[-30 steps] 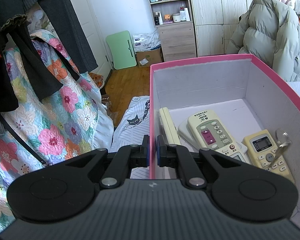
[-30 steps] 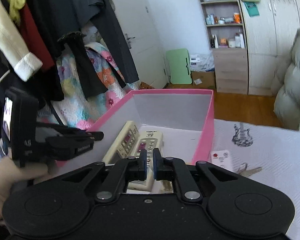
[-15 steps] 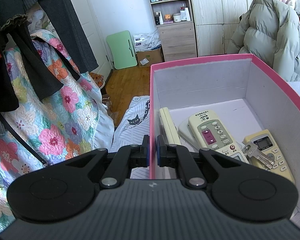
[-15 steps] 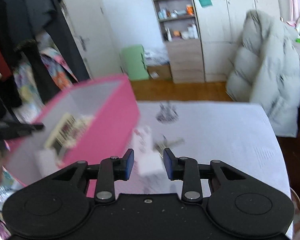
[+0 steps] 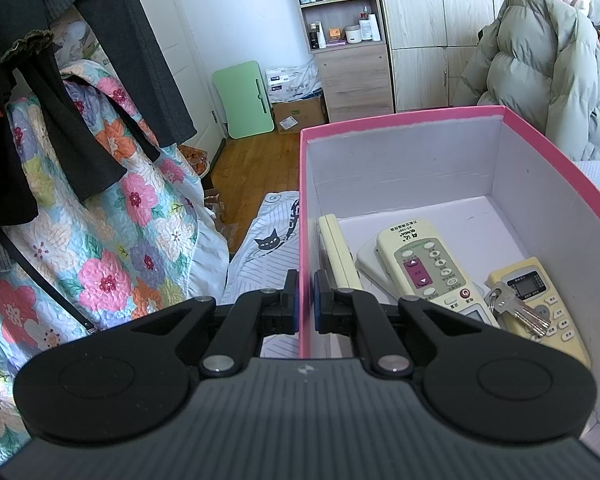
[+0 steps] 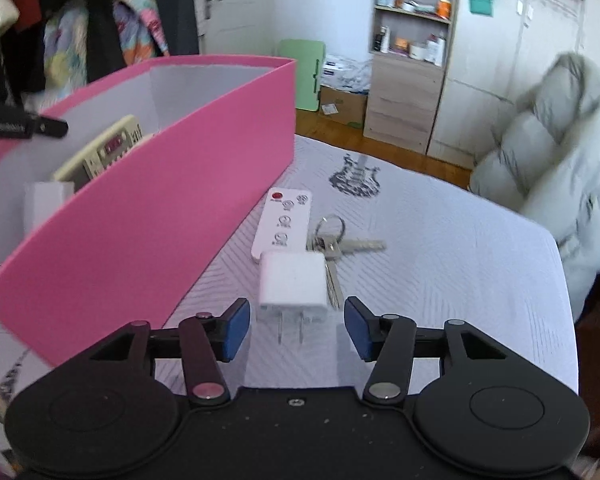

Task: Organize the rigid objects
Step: 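Grasp the white charger cube on the table with the right tool, then lower the white charger into the pink box and open the right tool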

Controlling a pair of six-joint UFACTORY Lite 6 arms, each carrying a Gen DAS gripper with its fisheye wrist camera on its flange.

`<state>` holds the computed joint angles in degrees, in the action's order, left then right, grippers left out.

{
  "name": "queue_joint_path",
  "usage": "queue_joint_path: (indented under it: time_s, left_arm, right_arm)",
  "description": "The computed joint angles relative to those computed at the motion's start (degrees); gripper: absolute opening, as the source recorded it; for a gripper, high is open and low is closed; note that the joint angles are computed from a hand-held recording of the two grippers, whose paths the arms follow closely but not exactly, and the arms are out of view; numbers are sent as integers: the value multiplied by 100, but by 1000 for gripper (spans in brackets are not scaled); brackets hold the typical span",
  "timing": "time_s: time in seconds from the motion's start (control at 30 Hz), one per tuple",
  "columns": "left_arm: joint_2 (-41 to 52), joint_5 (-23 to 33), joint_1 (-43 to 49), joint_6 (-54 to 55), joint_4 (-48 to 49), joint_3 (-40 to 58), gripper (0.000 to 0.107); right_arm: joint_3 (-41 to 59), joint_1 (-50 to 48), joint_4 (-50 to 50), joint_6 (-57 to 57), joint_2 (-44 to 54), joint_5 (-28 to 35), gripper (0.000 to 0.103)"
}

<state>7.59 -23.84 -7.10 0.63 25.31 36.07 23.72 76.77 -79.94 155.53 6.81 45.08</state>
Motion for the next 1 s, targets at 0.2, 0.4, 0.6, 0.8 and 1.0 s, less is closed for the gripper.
queue_joint_path:
  time_s: [0.2,0.4,0.6,0.8,1.0]
  left_arm:
    - [1,8,-2,9,-8,6,6]
    - [23,-8,29,-30,51,17,6]
    - [40,-43,69,-154,149,8,6]
    - [44,-37,100,-267,255,27,6]
    - [50,-47,110,-356,318,29,6]
  right_arm:
    - [-96,-342,-939,1032,354,-5,48]
    - [-395,547,162,692,-917,993,48]
    - [312,522,215,-1361,-2104,1528,48]
    - [2544,-1551,134,-4399,-543,-824,48]
    - [4637,-3060,2482,-7997,1627,-1789,48]
